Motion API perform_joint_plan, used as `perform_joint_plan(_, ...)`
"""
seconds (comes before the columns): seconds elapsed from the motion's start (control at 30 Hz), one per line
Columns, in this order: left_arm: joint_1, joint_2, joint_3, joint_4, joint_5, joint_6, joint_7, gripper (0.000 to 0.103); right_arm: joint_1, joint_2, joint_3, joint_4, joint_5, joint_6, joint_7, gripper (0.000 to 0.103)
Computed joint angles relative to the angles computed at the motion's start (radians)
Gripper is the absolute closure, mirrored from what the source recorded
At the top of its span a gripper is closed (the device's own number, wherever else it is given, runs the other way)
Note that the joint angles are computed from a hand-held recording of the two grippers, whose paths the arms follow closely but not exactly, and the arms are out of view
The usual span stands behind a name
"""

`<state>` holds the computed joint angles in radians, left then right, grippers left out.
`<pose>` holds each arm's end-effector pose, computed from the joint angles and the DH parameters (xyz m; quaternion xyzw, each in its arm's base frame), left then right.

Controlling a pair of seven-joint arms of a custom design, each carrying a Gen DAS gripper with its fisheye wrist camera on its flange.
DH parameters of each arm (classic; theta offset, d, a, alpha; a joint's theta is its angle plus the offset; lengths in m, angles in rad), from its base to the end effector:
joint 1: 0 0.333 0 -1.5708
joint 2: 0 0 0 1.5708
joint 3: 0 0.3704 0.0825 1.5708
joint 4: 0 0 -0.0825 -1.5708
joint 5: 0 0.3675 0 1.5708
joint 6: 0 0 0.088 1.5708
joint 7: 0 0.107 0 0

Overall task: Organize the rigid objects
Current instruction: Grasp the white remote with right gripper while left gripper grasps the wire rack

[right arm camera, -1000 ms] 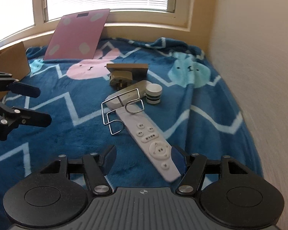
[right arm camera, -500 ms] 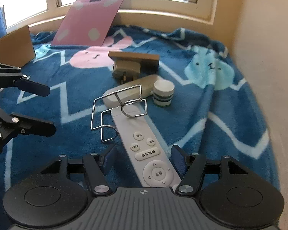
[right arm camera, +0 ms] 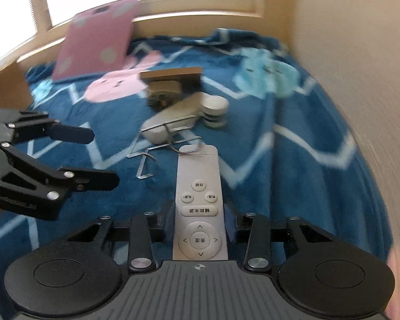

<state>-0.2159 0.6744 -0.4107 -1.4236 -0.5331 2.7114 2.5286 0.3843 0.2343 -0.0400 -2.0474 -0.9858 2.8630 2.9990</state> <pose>0.6930 -0.3648 0.4408 -0.2592 0.8749 -0.4017 0.0768 0.5625 0.2523 0.4367 -0.5915 0.7213 -0.2323 0.2756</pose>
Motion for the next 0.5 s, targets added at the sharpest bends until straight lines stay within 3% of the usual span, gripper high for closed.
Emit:
perform_joint_plan(0.17,0.008,0.056,-0.040,0.079,-0.009,-0.049,0.072,0.026,0.045,-0.054,0.007,-0.039,-0.098,-0.164,0.211,0.068)
perform_joint_plan(0.27,0.015,0.085,-0.064,0.116,-0.026,-0.082,0.138,0.028,0.032,-0.068,0.030,-0.060,-0.162,-0.170,0.298,0.068)
perform_joint_plan(0.5,-0.011,0.144,-0.060,0.203,-0.019,-0.140,0.273,0.031,0.012,-0.074,0.064,-0.068,-0.210,-0.191,0.351,0.068)
